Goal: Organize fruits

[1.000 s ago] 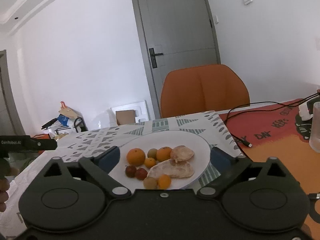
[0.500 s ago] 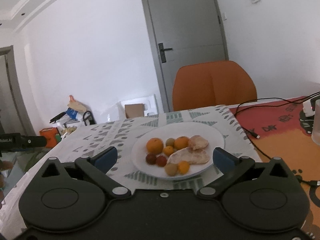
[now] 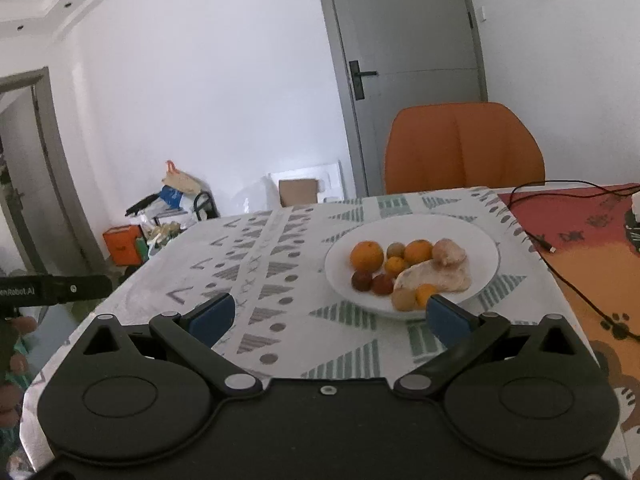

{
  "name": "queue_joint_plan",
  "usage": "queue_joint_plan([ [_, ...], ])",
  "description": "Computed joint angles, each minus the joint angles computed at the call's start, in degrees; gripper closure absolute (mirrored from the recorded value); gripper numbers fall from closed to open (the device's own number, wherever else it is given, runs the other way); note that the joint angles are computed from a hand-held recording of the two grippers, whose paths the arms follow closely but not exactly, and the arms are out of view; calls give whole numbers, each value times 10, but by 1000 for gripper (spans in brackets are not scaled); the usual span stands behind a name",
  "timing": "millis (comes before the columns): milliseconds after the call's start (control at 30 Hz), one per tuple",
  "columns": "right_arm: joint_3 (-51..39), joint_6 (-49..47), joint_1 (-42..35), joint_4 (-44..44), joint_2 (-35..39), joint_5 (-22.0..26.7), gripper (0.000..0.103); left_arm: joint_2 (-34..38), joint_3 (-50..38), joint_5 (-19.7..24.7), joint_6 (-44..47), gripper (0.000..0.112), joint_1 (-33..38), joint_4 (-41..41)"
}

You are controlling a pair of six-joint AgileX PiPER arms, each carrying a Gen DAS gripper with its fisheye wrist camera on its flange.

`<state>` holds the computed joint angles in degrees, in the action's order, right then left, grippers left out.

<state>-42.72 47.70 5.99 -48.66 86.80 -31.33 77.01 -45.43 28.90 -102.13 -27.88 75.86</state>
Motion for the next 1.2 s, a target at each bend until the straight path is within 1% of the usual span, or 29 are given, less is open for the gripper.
queue_joint_plan([
  [133,15,-28,18,39,-13,22,0,-17,16,9,5,9,-10,-11],
  [267,28,-6,24,28,-24,28,0,-31,27,22,2,9,-20,-17],
  [433,43,-53,45,72,-35,42,0,-38,28,38,12,9,-33,-17],
  [500,44,-47,49,70,-38,47,0,-40,27,38,22,9,-32,-29],
  [667,50,-50,47,67,-44,38,0,-42,30,36,33,9,-34,-30],
  [767,50,-47,47,65,-45,38,0,-40,28,44,37,9,-41,-35],
  [900,49,-29,40,49,-45,32,0,-34,25,44,41,9,-43,-42],
  [1200,48,-29,39,46,-45,29,0,-34,21,53,50,9,-46,-52],
])
